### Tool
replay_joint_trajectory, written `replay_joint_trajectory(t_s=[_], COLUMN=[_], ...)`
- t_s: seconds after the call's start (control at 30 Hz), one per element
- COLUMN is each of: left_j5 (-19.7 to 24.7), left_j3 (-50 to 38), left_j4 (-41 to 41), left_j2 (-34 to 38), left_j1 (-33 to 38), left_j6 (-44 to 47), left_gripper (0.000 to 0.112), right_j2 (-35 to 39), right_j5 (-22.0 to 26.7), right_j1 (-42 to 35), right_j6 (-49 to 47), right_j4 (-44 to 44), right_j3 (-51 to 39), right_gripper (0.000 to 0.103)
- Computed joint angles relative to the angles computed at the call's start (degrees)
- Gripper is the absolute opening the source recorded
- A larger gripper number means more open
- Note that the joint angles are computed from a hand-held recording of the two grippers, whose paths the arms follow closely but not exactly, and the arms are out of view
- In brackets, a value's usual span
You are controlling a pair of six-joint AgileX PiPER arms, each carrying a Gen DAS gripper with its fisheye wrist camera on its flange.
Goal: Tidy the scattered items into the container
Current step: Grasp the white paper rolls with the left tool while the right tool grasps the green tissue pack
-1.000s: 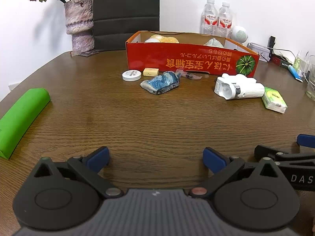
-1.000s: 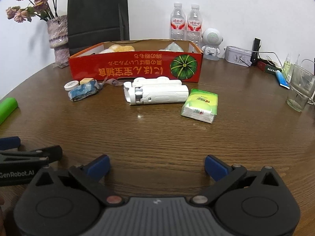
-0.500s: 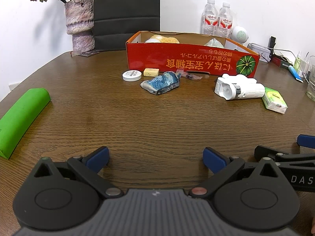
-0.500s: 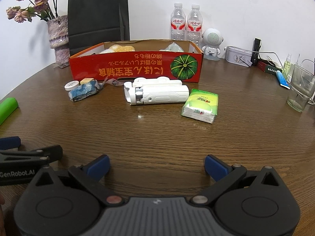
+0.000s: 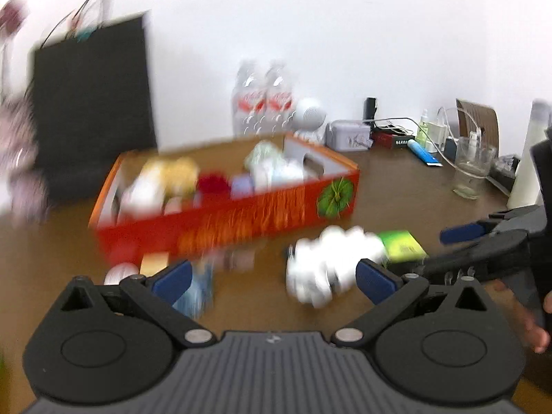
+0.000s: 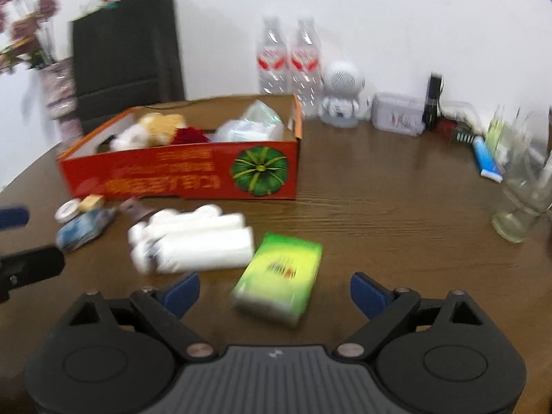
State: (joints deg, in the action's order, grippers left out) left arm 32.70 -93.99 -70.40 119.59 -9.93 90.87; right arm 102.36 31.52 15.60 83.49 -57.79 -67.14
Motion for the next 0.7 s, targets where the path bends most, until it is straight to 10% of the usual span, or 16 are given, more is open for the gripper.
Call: replay_joint_trajectory(t_s=[0.07, 0.2, 0.33, 0.47, 0.63, 0.7], left_j5=[-1.7, 10.6, 19.0, 18.9, 9.1, 6.4], left_j3=[-6.3, -27.2, -43.1, -38.2, -20.6, -20.5], left_j4=[1.4, 17.3, 29.7, 33.5, 28.1, 31.2], left_j2=[4.3, 15.6, 24.0, 21.4, 13.4, 13.3], left_j1=[-3.1, -5.7, -8.9, -9.7, -10.3, -11.9], left_j6=[1.7, -13.2, -20.1, -21.2, -9.8, -15.0], left_gripper=[0.103, 0.103, 0.103, 0.063, 0.089, 0.063], right_j2=[3.4, 1.4, -1.3, -2.5, -3.6, -2.2], right_j5=[0.1, -3.0, -5.9, -7.7, -12.3, -10.1], right_j1=[-2.2, -5.3, -7.3, -7.8, -9.3, -8.3], right_j6=[-5.8, -7.0, -3.2, -2.4, -8.8, -6.3], right_j4=[4.1, 4.0, 0.1, -0.8, 5.5, 2.3], right_j3=[-3.5, -0.3, 4.3, 6.1, 6.4, 5.3], right_gripper=[0.089, 0.045, 0.045, 0.045, 0.050, 0.047])
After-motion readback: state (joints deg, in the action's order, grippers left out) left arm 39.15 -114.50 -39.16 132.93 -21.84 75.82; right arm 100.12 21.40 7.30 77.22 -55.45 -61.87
